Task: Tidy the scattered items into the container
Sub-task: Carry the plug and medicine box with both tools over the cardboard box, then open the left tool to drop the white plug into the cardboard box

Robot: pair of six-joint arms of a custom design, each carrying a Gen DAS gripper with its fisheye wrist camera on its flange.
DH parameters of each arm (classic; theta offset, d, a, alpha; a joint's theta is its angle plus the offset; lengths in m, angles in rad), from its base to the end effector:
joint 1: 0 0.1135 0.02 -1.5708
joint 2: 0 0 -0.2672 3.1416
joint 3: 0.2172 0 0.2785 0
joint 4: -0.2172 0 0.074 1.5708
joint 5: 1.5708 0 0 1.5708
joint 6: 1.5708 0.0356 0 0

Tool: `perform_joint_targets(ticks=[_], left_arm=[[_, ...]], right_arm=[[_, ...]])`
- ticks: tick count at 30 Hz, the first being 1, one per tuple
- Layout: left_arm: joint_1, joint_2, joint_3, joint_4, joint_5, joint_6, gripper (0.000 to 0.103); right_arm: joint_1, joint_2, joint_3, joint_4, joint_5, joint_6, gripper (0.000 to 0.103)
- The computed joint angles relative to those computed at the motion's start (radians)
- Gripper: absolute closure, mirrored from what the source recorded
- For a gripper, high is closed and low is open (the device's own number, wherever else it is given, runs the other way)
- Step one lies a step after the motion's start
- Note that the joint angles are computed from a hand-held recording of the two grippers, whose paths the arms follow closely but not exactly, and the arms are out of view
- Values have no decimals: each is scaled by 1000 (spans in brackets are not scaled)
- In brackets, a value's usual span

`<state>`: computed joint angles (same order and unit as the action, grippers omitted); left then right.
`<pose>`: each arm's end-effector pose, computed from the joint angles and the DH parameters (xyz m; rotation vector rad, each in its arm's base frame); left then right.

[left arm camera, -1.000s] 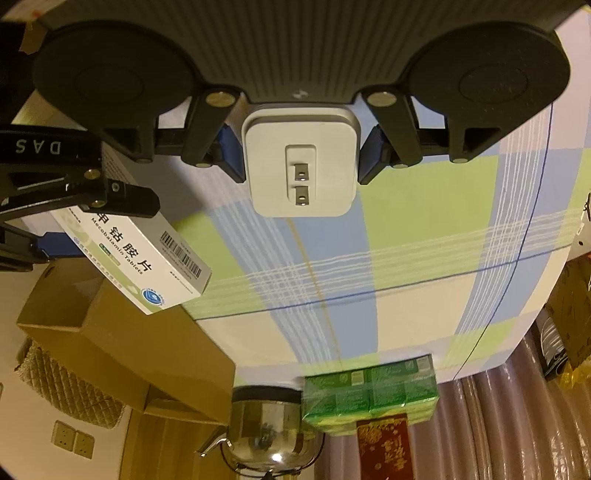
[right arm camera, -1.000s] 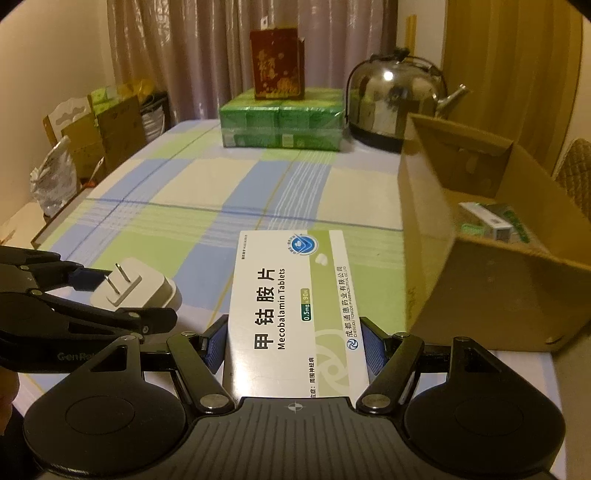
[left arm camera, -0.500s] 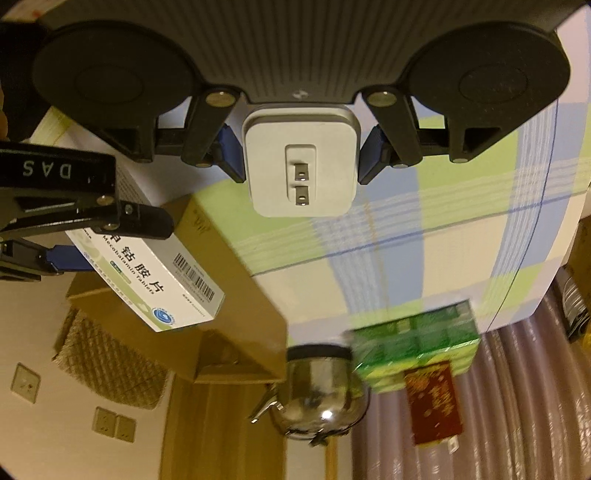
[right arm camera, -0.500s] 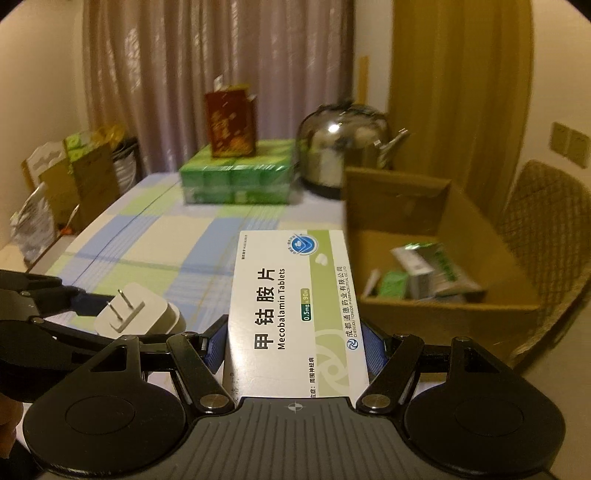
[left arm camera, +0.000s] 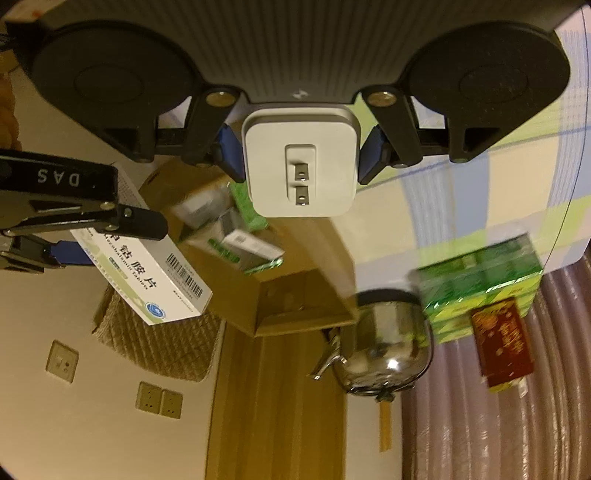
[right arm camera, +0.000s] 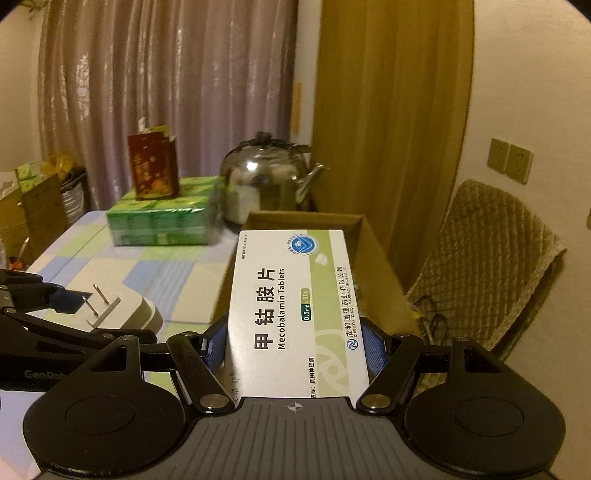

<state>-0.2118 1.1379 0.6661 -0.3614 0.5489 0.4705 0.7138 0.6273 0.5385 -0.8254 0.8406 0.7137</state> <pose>0.2382 -0.0702 0.2087 1.0037 2.0803 -0.5267 0.1228 0.0713 0.2286 0.3215 2.1127 -0.2426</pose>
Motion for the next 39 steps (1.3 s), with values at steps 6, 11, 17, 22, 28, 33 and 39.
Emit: perform_joint_targets(ticks=[6, 11, 17, 22, 28, 33, 39], left_arm=[[-114, 72, 59, 65, -52, -91, 43], [-190, 143, 100, 113, -89, -140, 43], [-241, 217, 132, 158, -115, -169, 43], [-267, 271, 158, 189, -129, -188, 43], [-283, 345, 204, 214, -130, -198, 43], [-293, 413, 262, 225, -135, -201, 43], [-312, 473, 300, 242, -151, -199, 43]], right_arm=[[-240, -89, -27, 103, -143, -222, 35], [-423, -104, -50, 190, -278, -351, 35], [-583, -72, -65, 276, -399, -443, 35], [-664, -35, -78, 333, -460, -486, 35], [-755, 33, -80, 407, -536, -535, 35], [-824, 85, -80, 465, -585, -566, 35], [-867, 140, -86, 522, -619, -593, 35]])
